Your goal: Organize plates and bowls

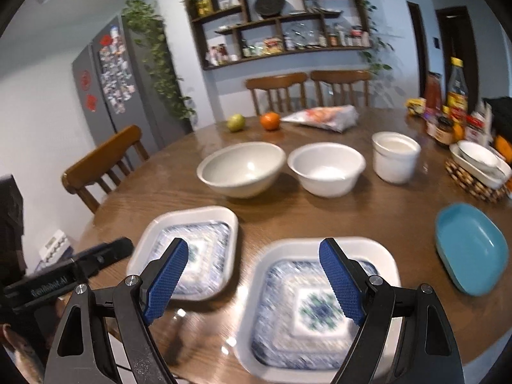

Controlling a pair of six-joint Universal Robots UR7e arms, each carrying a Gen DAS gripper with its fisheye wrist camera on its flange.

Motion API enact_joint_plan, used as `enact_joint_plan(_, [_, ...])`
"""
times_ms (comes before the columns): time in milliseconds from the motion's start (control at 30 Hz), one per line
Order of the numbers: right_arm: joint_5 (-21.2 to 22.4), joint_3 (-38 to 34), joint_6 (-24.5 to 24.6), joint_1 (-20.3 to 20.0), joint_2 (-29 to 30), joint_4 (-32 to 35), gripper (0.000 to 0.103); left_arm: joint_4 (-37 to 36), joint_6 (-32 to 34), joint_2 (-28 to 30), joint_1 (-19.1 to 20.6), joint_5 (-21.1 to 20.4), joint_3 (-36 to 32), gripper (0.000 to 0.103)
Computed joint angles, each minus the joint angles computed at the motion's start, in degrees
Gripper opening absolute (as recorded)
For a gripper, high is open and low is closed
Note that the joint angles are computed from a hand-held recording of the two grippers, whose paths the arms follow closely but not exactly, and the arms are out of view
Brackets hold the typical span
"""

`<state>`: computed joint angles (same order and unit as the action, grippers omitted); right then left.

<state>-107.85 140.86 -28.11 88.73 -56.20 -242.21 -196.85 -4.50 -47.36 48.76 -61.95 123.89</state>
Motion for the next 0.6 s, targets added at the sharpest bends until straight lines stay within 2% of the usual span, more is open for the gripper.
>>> enact_joint_plan(300, [3.5,-5.8,1.2,1.6,0.5,11.2,0.085,3.1,-2.1,-1.0,2.4,2.6,-1.8,0.071])
enact_joint_plan(467, [3.8,-8.9,1.4,2.0,2.5,14.8,0.085,6.2,-4.2,-1.9,4.8,-0.4,-2.7,0.070])
enact_joint_plan(600, [4.6,-10.8,3.5,1.6,2.9,19.0,0.085,6.6,-4.8,-1.3,5.2,0.7,-3.2,0.069])
